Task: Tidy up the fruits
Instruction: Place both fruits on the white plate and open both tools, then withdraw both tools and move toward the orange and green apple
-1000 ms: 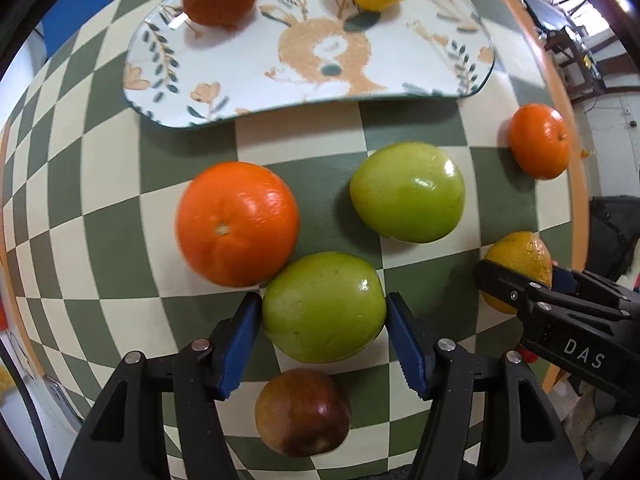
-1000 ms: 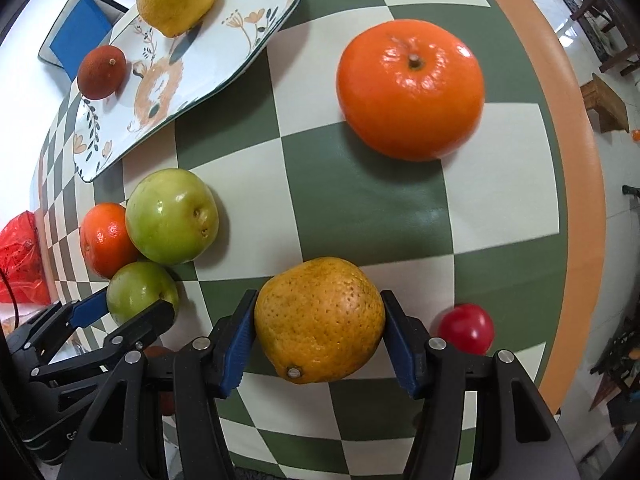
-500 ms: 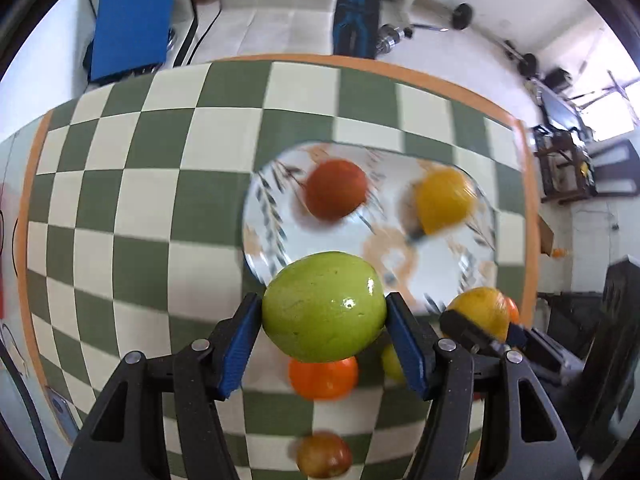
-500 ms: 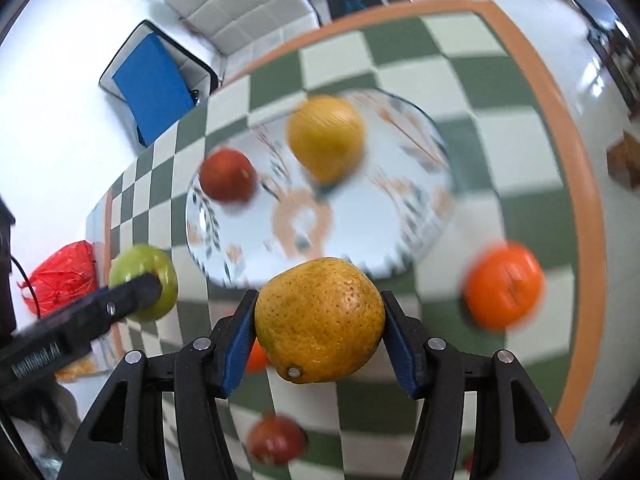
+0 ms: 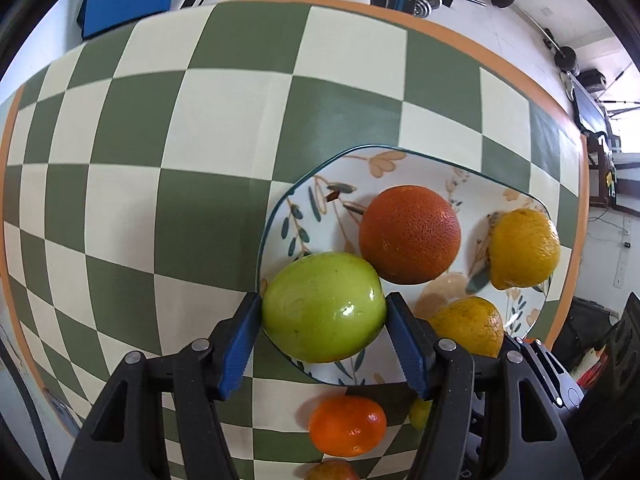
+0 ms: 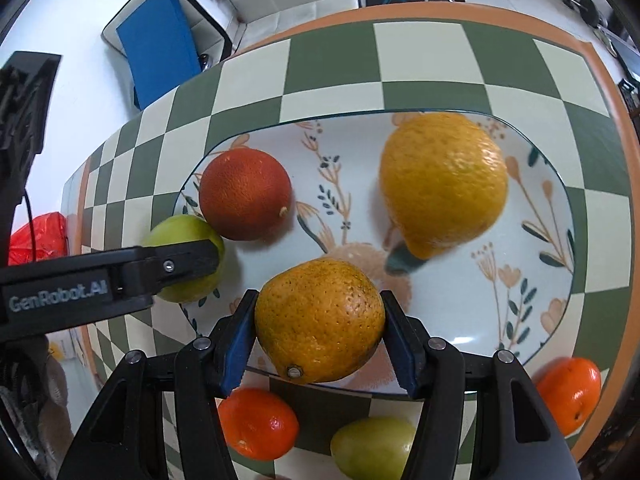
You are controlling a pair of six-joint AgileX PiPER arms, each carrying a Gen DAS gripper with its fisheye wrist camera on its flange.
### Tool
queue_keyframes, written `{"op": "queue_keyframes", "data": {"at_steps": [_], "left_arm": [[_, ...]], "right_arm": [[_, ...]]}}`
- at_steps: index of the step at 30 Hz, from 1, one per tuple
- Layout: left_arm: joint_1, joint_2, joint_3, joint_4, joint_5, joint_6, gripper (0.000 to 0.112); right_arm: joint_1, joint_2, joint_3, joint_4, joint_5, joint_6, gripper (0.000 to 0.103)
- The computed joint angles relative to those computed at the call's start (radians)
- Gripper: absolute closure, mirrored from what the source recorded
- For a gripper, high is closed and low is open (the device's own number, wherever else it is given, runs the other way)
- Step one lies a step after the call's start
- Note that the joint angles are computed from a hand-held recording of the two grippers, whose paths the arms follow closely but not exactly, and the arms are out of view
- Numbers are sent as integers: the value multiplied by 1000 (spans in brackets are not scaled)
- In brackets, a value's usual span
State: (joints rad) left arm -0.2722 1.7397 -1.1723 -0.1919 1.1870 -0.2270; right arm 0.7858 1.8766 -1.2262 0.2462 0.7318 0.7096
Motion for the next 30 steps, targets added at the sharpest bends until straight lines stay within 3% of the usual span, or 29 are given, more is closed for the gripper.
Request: {"op": "queue_keyframes", "data": {"at_steps": [6, 9, 11, 14, 16, 24, 30], "left_arm": [[-17, 5, 1, 13, -4, -7, 51], [-24, -4, 4, 16, -15, -12, 51], [-28, -22, 12, 13, -27, -20, 50], [-41, -64, 28, 35, -38, -44, 38], [-51, -87, 44, 42, -43, -58, 23], [-145, -270, 139, 206, -52, -189, 22], [-213, -434, 181, 318, 9, -280, 22]], "right_arm": [[3, 39, -26, 53, -1, -44, 40], [-9, 9, 12, 87, -17, -58, 20], [-14, -19, 34, 88, -16, -58, 19], [-12, -68, 55, 32, 14, -6, 14], [-7, -99, 66, -22, 47, 51, 10], [74, -223, 102, -284, 202, 316, 5], [151, -340, 131, -392, 307, 437, 5]]}}
